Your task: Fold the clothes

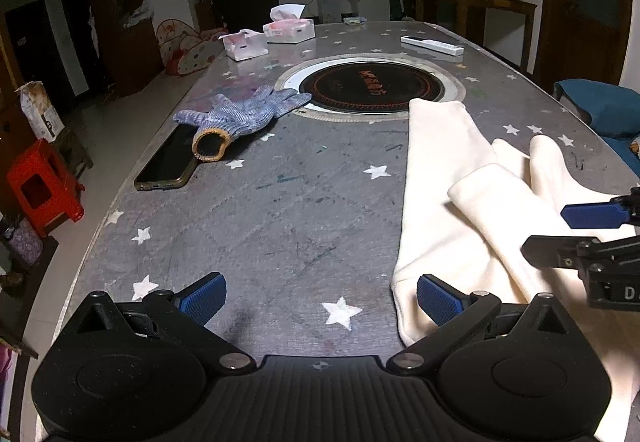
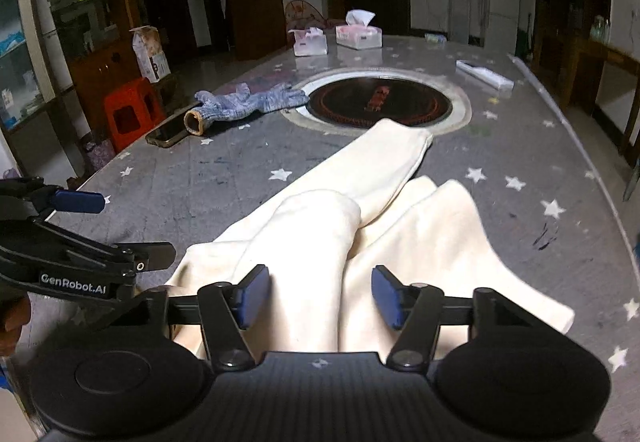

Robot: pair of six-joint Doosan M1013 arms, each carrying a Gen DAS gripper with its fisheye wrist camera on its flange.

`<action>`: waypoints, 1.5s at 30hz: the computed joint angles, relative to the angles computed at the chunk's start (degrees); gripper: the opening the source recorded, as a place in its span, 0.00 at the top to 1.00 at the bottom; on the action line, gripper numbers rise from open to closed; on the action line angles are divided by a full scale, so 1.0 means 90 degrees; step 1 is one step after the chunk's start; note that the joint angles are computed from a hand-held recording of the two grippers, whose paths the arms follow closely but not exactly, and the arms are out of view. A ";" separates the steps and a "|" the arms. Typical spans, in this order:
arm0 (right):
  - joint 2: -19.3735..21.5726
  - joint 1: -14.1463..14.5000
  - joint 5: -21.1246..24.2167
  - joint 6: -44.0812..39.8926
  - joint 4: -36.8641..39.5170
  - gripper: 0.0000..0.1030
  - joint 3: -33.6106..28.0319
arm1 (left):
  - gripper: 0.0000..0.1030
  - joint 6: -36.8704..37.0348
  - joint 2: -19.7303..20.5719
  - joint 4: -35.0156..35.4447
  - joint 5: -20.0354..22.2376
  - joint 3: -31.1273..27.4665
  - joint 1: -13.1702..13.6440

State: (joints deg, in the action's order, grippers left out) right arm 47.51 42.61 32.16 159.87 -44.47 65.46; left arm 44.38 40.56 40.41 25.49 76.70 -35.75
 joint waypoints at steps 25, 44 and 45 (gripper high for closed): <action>-0.0853 0.0310 0.0607 0.2100 -0.2045 0.95 0.1301 | 0.00 0.0293 0.0063 -0.0202 0.0032 -0.0162 -0.0052; -0.1546 0.0662 0.2417 0.2960 -0.1346 0.95 0.2527 | 0.00 0.0617 0.0201 0.0028 -0.0241 -0.0401 -0.0101; -0.1552 0.0663 0.2486 0.2963 -0.1272 0.95 0.2548 | 0.00 0.0703 0.0224 -0.0075 -0.0246 -0.0441 -0.0094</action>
State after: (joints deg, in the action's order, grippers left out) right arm 33.54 48.57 54.54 186.54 -55.92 88.40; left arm 50.71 42.57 39.73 23.27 72.73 -36.60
